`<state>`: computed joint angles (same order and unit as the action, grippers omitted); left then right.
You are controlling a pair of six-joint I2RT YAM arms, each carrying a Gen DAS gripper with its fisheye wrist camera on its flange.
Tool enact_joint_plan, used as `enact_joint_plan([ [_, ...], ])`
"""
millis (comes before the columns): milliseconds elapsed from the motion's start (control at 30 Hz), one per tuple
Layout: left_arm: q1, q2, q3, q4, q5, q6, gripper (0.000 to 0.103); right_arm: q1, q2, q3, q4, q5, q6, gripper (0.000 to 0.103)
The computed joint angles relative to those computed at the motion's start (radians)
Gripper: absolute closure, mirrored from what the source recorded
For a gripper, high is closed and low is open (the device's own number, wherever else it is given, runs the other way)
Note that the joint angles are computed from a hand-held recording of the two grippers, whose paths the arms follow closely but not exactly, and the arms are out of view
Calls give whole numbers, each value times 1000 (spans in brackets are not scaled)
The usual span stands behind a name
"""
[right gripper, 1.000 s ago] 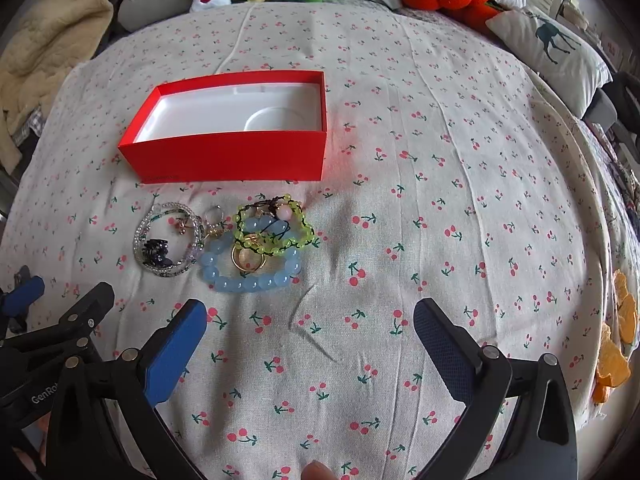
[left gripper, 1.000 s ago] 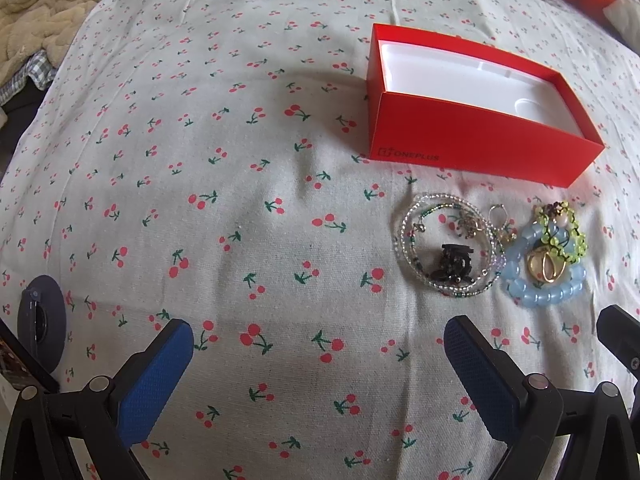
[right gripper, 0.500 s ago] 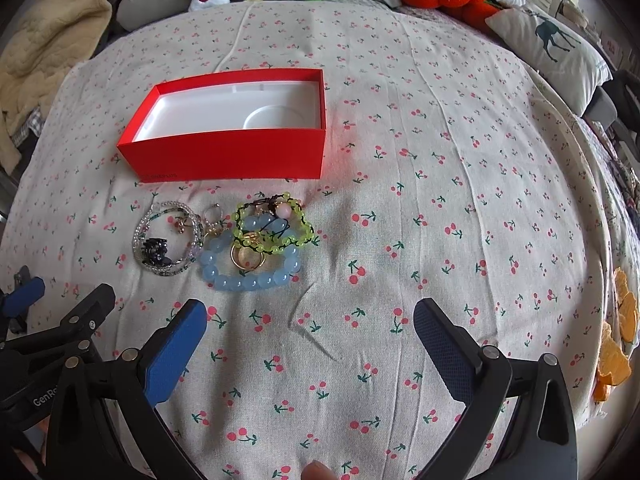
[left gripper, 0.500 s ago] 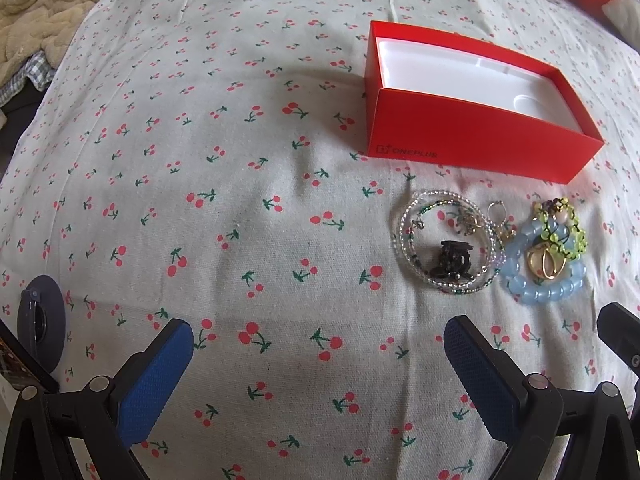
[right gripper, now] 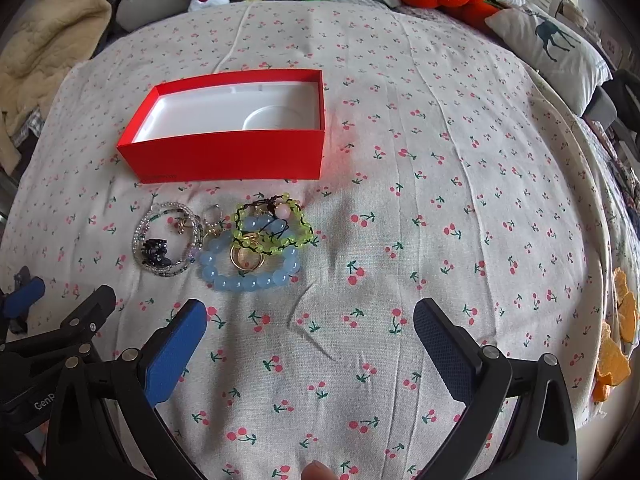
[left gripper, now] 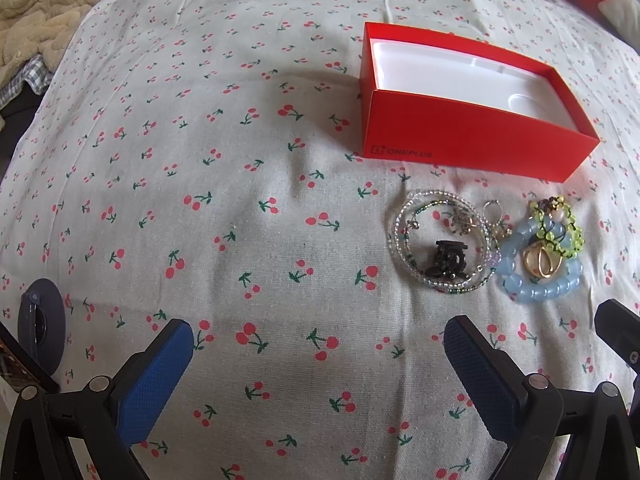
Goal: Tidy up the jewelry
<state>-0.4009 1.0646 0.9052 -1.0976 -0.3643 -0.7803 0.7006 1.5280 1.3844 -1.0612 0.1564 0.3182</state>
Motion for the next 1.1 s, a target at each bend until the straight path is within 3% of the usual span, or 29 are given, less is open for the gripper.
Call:
enact_joint_plan([
  [533,46,-17,5,36,73,79,0,-30,4,40,-4,-24,-62,0],
  [800,128,-22,11,86,145,183,0,-111,86,148,-81,-172,-131,0],
  [933,226,1,39,89,223,244,0,-163,150,237,-138,-277,-166,0],
  [1100,354,41,64,118,377,313,4,-196,234,344,-179,-306,-201,0],
])
